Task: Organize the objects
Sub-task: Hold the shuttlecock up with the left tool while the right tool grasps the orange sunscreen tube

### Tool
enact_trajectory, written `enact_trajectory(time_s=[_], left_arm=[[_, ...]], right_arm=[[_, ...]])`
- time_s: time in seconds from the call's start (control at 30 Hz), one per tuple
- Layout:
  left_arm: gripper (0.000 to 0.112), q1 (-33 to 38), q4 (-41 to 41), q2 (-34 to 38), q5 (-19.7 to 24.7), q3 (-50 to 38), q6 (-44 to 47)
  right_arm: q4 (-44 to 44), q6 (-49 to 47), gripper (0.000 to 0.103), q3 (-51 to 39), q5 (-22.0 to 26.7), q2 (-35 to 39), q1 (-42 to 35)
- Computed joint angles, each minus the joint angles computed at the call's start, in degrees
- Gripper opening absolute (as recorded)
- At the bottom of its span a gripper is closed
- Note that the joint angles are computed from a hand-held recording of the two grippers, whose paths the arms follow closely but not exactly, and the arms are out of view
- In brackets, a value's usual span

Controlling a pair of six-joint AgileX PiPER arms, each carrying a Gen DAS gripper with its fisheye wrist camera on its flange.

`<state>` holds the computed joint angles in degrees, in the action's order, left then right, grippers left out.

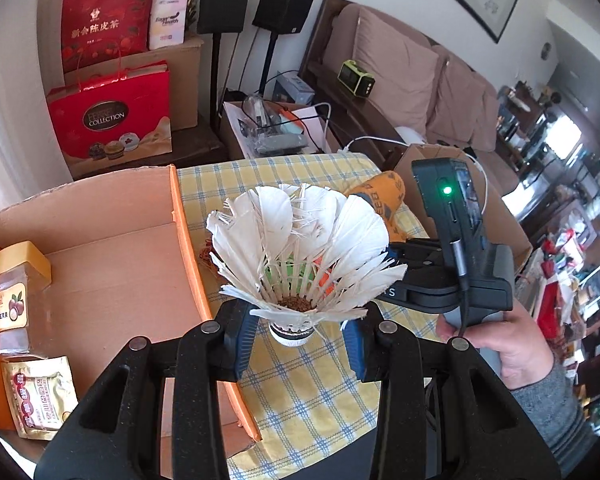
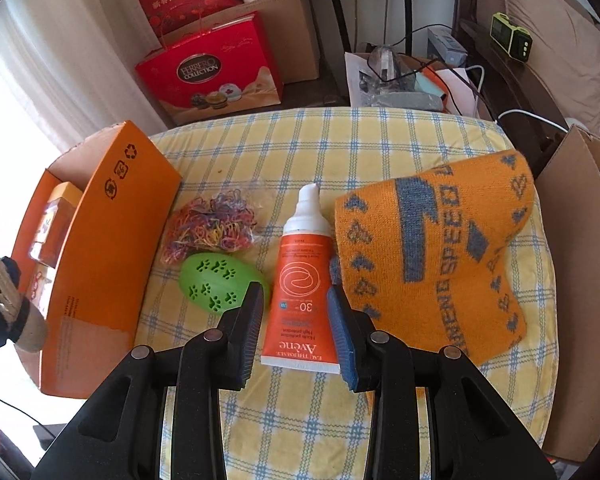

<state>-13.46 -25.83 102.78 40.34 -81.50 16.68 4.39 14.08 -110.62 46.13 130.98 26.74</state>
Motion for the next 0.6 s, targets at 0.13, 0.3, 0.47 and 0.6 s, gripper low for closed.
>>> enact_trajectory(time_s=[0.13,0.3,0.47,0.6], left_arm=[[0.035,0.53,-0.69,0.40,0.24,-0.53,0.48],[0.035,1.20,-1.60,0.65,0.38,-0.58,1.02],[0.035,2.00,-2.37,0.73,0.67,-0.64,1.39],[0.035,2.73,-2.97,0.71,0.94,-0.53,1.94]], right_arm=[[-1.85,1.29,0.035,-2.52,1.26,2.34,0.36],[-4.16,2.52,0.039,-7.00,3.56,5.21,0.94],[-5.48,3.23,0.043,-13.94,7.59,9.46,1.49],[-5.91,3.60,0.042,-16.35,8.34,11.45,1.60]])
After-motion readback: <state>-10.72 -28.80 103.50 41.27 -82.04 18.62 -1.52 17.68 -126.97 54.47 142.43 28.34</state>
